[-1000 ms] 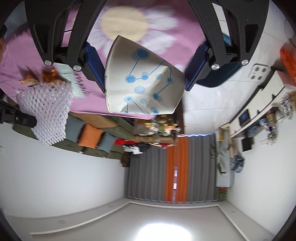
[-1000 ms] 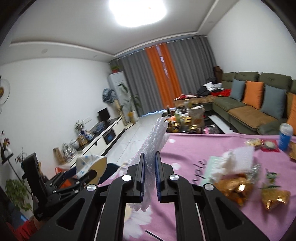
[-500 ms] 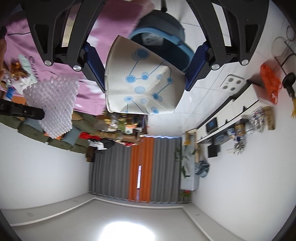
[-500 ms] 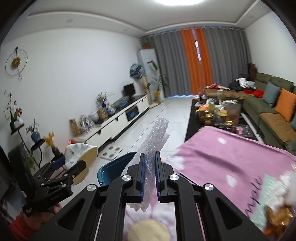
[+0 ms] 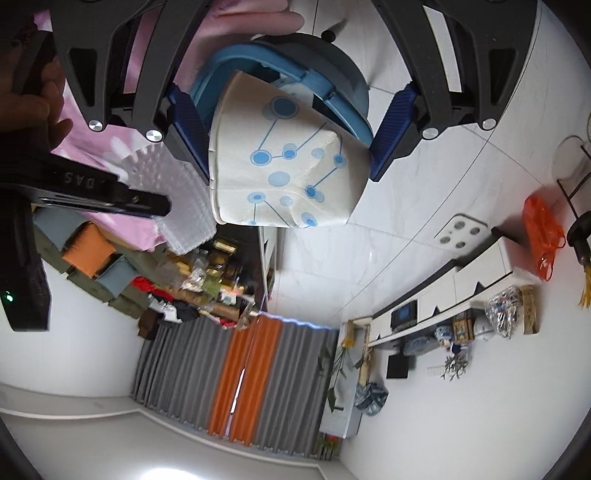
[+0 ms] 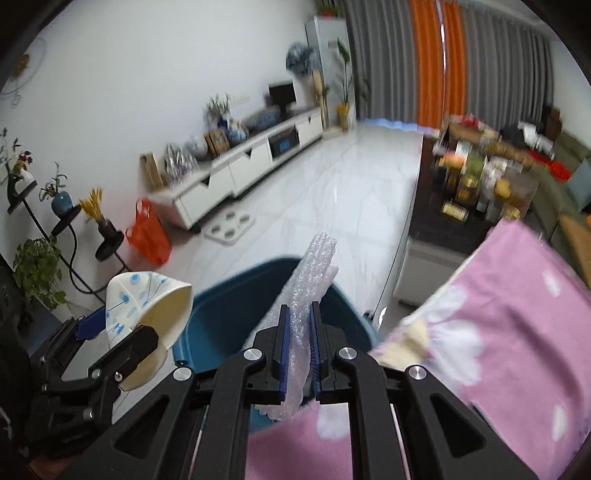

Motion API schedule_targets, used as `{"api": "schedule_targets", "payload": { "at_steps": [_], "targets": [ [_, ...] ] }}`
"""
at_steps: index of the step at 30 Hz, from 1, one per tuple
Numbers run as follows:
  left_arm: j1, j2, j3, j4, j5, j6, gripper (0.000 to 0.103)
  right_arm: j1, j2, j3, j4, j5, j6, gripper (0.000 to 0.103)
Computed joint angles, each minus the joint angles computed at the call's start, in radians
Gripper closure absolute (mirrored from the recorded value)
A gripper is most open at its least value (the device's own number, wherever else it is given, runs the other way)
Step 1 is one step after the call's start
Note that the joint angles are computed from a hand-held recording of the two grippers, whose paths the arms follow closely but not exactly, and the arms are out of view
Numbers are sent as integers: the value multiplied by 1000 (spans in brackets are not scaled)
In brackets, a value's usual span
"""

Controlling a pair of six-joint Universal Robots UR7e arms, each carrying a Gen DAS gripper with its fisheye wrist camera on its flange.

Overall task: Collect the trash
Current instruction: 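Carry bubble wrap and paper cup to the teal bin and release both, then move both tools back over the table toward the wrappers and tissue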

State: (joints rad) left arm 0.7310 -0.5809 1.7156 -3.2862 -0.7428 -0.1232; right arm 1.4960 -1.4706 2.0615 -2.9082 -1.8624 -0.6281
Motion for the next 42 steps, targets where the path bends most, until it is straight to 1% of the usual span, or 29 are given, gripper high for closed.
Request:
{"api": "schedule_targets", "payload": {
  "at_steps": [1,2,3,5,7,9,10,13,15,16,17,19,20,22,24,25,28,29,33,34,35,37,40,42],
  "targets": [
    [14,10,-19,22,-12,-1,22,5,26,-14,6,-28,-1,94],
    [29,29,-46,44,-28,-4,22,5,38,-21,18,-40,3,94],
    [39,55,-76,67,-30,-13,22,8,53,-30,35,-54,17,94],
    [63,79,-120,118,-60,-16,22,19,81,-43,41,-90,17,94],
    [72,127,-166,128,-52,-4,22,27,99,-52,60,-124,23,94],
    [87,159,-215,168,-64,4,22,37,120,-64,70,-161,20,94],
    [94,172,-236,183,-67,6,22,39,123,-70,92,-166,29,94],
    [94,206,-275,214,-58,1,22,40,139,-82,104,-191,28,89],
    [101,224,-304,232,-60,15,21,40,149,-89,103,-203,32,83],
    [101,238,-323,233,-46,32,22,41,151,-88,93,-205,32,78],
    [101,246,-331,232,-44,39,21,38,147,-89,101,-198,38,77],
    [93,249,-330,238,-41,29,19,33,145,-94,104,-188,44,77],
    [93,253,-335,233,-40,35,15,32,140,-93,102,-180,49,74],
    [92,255,-338,227,-36,45,13,27,128,-93,109,-162,63,70],
    [91,262,-349,225,-30,56,10,21,118,-92,96,-141,67,69],
    [88,260,-346,224,-28,55,6,18,108,-90,100,-132,77,68],
    [84,265,-357,219,-34,60,6,9,75,-82,93,-97,77,66],
    [79,253,-339,211,-33,60,6,8,57,-75,86,-84,72,63],
    [55,231,-304,178,-20,64,6,-8,-18,-54,75,-26,66,59],
    [49,224,-295,166,-19,67,6,-16,-42,-45,73,-7,65,56],
    [43,220,-291,158,-17,70,6,-30,-79,-29,75,28,68,52],
    [25,212,-283,147,2,81,6,-44,-124,-7,67,51,61,51],
    [-4,193,-261,140,16,85,6,-83,-215,43,52,101,47,49],
    [-26,184,-253,131,23,95,6,-120,-298,94,35,146,33,45]
  ]
}}
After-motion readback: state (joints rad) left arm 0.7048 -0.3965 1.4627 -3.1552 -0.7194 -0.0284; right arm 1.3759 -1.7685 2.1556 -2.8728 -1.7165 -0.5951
